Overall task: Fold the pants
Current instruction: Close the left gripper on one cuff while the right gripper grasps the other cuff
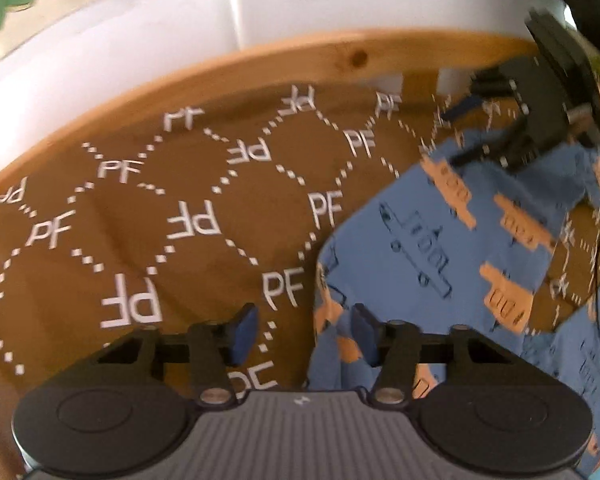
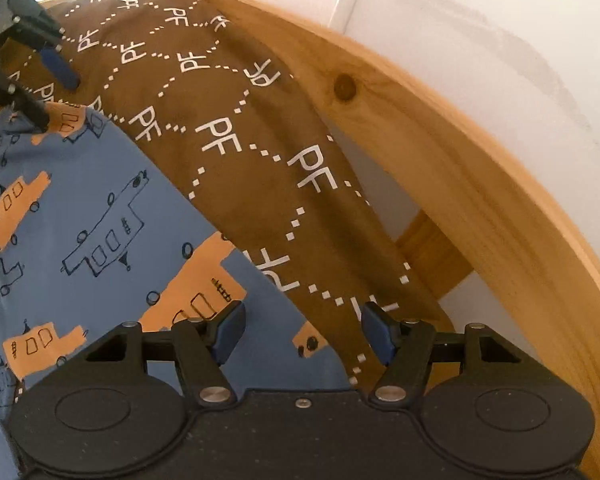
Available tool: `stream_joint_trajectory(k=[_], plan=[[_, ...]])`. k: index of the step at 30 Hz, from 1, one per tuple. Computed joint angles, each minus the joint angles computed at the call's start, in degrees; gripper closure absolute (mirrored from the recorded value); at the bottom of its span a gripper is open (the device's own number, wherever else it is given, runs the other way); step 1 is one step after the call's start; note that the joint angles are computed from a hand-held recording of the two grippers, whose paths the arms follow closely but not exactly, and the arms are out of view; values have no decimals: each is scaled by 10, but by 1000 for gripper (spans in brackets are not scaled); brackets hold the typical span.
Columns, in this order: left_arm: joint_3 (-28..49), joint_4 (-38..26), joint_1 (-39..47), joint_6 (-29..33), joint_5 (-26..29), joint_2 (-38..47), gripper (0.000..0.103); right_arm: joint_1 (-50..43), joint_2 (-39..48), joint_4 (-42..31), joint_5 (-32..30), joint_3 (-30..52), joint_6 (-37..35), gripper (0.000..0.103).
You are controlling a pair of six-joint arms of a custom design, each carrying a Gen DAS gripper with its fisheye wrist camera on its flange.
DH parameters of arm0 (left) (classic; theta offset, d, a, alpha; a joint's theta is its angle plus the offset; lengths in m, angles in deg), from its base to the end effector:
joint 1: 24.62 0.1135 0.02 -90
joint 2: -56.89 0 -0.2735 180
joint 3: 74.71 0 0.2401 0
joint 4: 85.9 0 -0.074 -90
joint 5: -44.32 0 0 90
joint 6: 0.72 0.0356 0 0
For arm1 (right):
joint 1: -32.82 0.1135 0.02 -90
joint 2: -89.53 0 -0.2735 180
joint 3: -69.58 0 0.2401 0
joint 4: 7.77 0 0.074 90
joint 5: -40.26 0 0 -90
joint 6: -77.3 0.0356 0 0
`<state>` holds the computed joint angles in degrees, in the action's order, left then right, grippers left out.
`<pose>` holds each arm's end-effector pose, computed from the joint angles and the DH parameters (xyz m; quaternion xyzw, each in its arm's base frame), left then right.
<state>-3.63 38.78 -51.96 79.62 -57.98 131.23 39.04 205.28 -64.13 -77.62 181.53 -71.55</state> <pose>0.2190 -0.1047 0.2704 0.1184 0.9502 0.0124 0.2880 0.4265 0.0632 0.2524 -0.5567 0.7573 0.0979 0.3272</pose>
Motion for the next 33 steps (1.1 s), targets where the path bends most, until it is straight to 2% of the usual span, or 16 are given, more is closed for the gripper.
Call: stream_joint_trajectory(k=[2, 4, 5, 6, 8, 12, 16, 18, 22, 25, 27, 30, 33], plan=[[16, -13, -11, -1, -10, 26, 84, 0, 15, -24, 6, 19, -8, 42], [28, -23, -19, -17, -24, 45, 96, -1, 27, -46, 6, 36, -3, 49], [31, -33, -21, -26, -33, 43, 99, -2, 32, -59, 3, 44, 2, 63], [33, -39, -30, -42, -45, 42, 100, -5, 30, -64, -2, 44, 3, 83], [32, -40, -45, -67, -70, 35, 101, -5, 3, -36, -2, 7, 4, 103], [33, -54, -100, -95, -139, 22, 101, -2, -98, 64, 10, -129, 14, 103], [34, -89, -175, -117, -226, 10, 102, -31, -245, 172, -27, -292, 49, 103], [39, -117, -229, -140, -277, 2, 102, -63, -323, 199, -57, -366, 52, 103], [31, -160, -378, -191, -377, -39, 101, -153, -466, 166, -131, -465, 7, 103], [55, -235, -483, -265, -424, -21, 101, -257, -552, 68, -211, -505, -85, 103], [68, -282, -537, -303, -438, -1, 101, -341, -585, -42, -264, -513, -194, 103], [77, -347, -613, -368, -439, 34, 102, -486, -575, -267, -311, -503, -449, 103], [59, -378, -678, -424, -430, 74, 102, -625, -544, -447, -280, -524, -716, 103]])
